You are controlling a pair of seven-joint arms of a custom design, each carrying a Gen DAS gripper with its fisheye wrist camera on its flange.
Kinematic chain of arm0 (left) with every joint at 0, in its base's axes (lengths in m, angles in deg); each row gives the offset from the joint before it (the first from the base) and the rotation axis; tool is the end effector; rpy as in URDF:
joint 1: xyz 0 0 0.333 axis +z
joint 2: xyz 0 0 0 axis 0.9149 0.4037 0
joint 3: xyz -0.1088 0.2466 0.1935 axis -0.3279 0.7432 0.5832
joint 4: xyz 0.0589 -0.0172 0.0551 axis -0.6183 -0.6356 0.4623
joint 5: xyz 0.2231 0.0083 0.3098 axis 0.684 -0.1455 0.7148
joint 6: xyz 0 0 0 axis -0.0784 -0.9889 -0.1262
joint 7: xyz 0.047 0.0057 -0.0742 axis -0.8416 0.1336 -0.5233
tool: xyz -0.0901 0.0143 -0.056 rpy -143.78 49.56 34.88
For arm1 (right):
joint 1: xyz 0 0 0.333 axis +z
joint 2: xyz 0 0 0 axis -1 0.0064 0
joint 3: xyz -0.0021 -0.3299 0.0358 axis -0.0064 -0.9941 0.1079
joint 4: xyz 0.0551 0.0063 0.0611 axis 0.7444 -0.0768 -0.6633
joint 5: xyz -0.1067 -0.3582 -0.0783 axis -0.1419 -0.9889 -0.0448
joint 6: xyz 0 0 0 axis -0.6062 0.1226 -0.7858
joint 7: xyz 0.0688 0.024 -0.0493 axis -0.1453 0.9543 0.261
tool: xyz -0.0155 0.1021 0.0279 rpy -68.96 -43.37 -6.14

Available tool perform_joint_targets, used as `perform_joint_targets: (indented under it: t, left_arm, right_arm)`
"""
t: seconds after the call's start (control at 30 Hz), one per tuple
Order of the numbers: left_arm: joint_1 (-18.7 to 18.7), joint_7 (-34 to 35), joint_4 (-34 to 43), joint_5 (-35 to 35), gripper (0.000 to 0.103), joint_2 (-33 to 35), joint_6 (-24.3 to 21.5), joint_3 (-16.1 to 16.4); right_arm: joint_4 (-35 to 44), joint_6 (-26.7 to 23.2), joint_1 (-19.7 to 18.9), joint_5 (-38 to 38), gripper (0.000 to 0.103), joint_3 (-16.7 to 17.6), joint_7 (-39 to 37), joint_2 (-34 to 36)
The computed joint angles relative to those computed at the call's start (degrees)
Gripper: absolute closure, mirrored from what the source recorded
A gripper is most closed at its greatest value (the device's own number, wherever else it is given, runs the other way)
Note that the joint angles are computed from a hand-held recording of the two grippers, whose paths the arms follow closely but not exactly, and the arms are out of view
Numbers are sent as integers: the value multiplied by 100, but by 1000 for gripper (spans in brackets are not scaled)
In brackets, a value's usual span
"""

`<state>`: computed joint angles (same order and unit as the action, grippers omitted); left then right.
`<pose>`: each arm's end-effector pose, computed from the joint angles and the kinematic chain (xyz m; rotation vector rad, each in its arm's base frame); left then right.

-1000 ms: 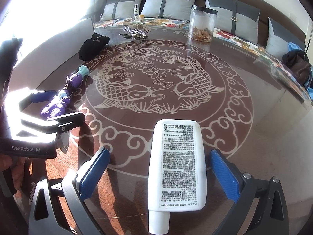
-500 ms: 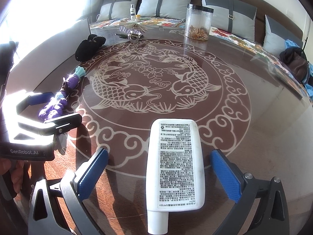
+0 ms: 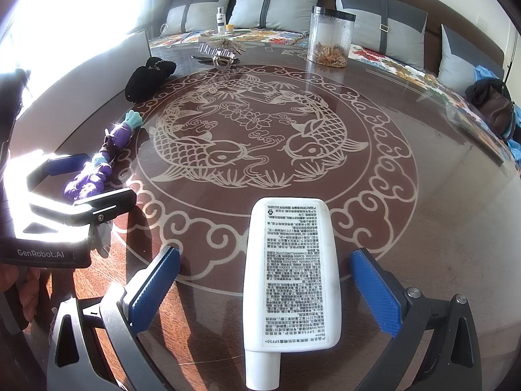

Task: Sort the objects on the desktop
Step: 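Hold the lotion bottle in the right tool while the left tool grips the purple wand, then carry the bottle with the right tool while the left tool carries the wand into the box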

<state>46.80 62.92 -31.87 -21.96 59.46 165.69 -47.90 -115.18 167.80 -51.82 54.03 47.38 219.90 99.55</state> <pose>0.4989 -0.3304 0.4758 -1.7297 2.0465 -0.6403 0.4794 0.4558 0.4652 -2.0979 1.5567 -0.5147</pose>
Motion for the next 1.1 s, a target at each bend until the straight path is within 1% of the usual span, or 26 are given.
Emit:
perform_joint_targets:
  t: [0.23,0.3,0.37,0.43,0.53,0.63,0.67,0.7,0.73,0.77,0.8,0.83,0.87,0.93,0.97,1.03,1.1]
  left_arm:
    - [32,122,-57,-119,0,-29,89,-1]
    - [61,300,-113,-261,0,-62,158,-15]
    - [98,623,-165,-477,0,-93,211,-40]
    - [125,1024,-213,-704,0,-133,211,-71]
    - [102,1199,-135,-951,0,-163,-118,-106]
    - [68,1218,187,-1109,0,-10,-557,-116]
    - [53,1203,269,-1076,10,39,-588,-104]
    - [39,1181,276,-967,22,52,-456,-85]
    - [37,1307,335,-969,48,76,-438,-88]
    - [62,1553,408,-1169,57,100,-489,-111]
    - [115,1799,393,-1505,62,68,-435,-134]
    - [186,2046,258,-1927,62,-42,-243,-155]
    - [221,2141,81,-2167,62,-197,-46,-149]
    - [264,2196,-326,-2440,63,-582,327,-114]
    - [282,2298,-533,-2682,63,-785,485,-91]
    - [286,2426,-914,-3128,63,-1199,726,-31]
    - [261,2536,-1214,-3529,63,-1583,837,64]
  right_arm:
    - [-4,5,-1,2,0,-1,-3,-1]
    - [-12,14,-3,19,0,-3,30,-4]
    - [25,-47,-5,58,0,12,-3,13]
    - [216,-320,-78,397,0,111,-319,84]
    - [748,-1122,-150,1036,1,220,-854,279]
    - [981,-1783,-123,1381,1,167,-710,290]
    - [937,-1863,-119,1430,8,156,-621,228]
    - [840,-1867,-111,1401,14,149,-574,135]
    - [761,-1849,-121,1393,33,162,-583,51]
    - [701,-1835,-147,1428,51,185,-623,-26]
    - [752,-2031,-160,1458,51,196,-652,-45]
    - [698,-2027,-226,1643,51,239,-727,-102]
    - [565,-1892,-282,1774,51,272,-792,-207]
    - [389,-1791,-257,1650,51,288,-711,-419]
    - [270,-1657,-273,1659,51,306,-656,-549]
    - [113,-1450,-312,1718,51,354,-555,-757]
    - [212,-1481,-293,1594,51,408,-505,-815]
